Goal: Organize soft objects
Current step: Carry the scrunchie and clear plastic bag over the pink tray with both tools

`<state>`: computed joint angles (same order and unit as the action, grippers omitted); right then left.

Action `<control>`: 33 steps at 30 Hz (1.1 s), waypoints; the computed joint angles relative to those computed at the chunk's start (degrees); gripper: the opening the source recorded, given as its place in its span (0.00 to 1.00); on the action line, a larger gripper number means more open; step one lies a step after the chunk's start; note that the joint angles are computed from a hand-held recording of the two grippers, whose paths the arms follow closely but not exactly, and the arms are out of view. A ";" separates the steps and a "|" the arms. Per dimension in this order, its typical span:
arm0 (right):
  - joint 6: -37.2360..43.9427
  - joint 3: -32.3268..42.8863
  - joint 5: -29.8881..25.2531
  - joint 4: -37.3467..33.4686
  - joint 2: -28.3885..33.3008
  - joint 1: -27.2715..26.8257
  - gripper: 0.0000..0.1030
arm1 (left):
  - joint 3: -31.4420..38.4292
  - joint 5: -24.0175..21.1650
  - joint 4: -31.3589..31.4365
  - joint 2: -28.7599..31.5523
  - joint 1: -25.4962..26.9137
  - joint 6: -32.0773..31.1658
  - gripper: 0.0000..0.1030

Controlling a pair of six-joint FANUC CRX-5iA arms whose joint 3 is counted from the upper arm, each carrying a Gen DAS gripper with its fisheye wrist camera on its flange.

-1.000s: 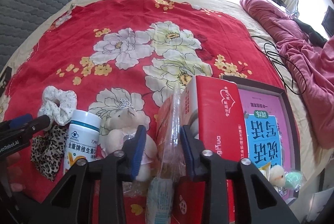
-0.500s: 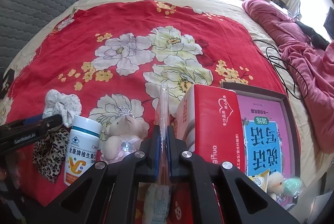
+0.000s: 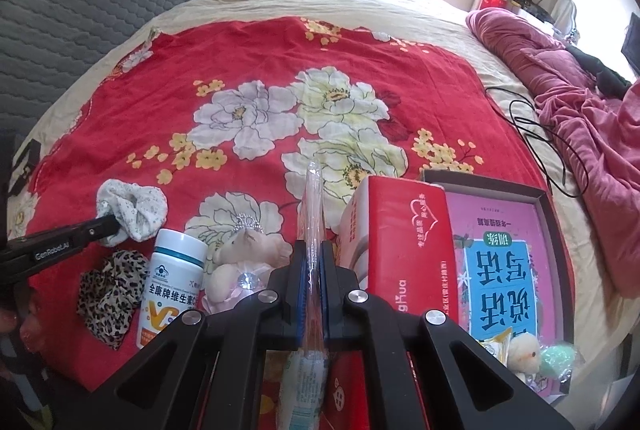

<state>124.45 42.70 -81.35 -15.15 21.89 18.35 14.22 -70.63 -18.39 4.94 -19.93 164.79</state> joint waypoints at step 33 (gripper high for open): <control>-1.69 18.98 -8.45 -11.28 4.05 -14.05 0.05 | 48.59 -21.20 -12.83 22.83 -14.10 -15.56 0.09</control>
<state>122.76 61.68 -89.80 -26.43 25.95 4.30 62.82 -91.83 -31.22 27.77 -34.03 149.23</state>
